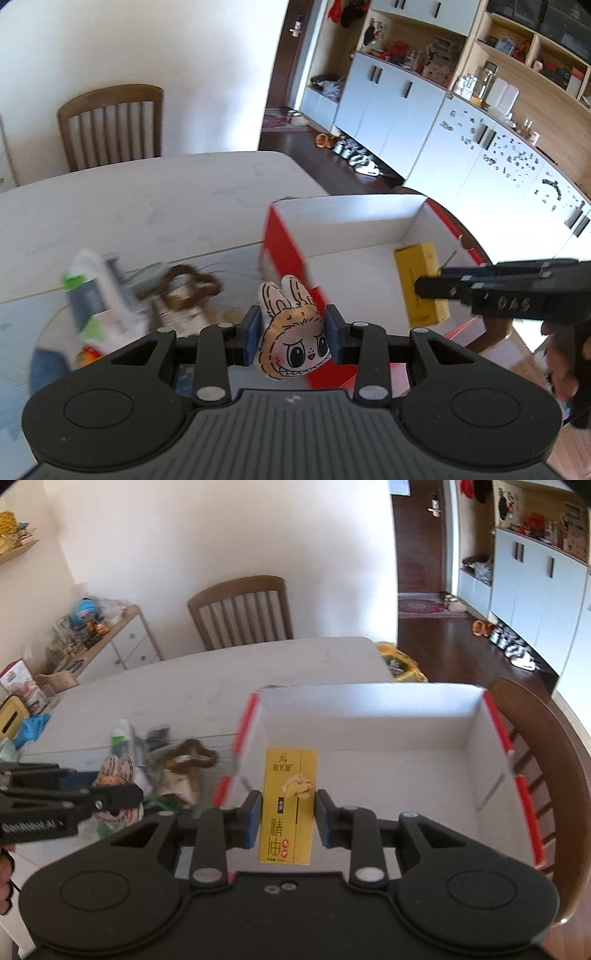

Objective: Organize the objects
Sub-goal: 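Carry the bunny plush and yellow box into the red shoebox with both tools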

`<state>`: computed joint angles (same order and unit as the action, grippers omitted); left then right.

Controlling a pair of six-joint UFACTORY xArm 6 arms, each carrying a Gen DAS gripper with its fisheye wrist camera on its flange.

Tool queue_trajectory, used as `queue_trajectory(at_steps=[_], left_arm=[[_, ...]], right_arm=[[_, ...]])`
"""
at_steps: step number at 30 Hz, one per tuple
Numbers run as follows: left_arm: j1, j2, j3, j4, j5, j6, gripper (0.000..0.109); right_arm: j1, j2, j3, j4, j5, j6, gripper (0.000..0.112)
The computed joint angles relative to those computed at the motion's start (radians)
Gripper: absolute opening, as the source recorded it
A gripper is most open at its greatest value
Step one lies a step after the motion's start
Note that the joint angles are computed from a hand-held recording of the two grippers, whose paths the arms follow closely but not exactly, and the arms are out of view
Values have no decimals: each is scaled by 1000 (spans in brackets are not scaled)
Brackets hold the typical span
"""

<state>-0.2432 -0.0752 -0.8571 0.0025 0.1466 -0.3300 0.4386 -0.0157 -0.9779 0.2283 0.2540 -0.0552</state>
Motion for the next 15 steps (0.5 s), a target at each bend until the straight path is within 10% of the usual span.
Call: queue_trajectory(at_steps=[15], left_arm=[[-101,406,-475,-92,148,26,35]], right_arm=[[-144,80,-22,-61,56,-49,29]])
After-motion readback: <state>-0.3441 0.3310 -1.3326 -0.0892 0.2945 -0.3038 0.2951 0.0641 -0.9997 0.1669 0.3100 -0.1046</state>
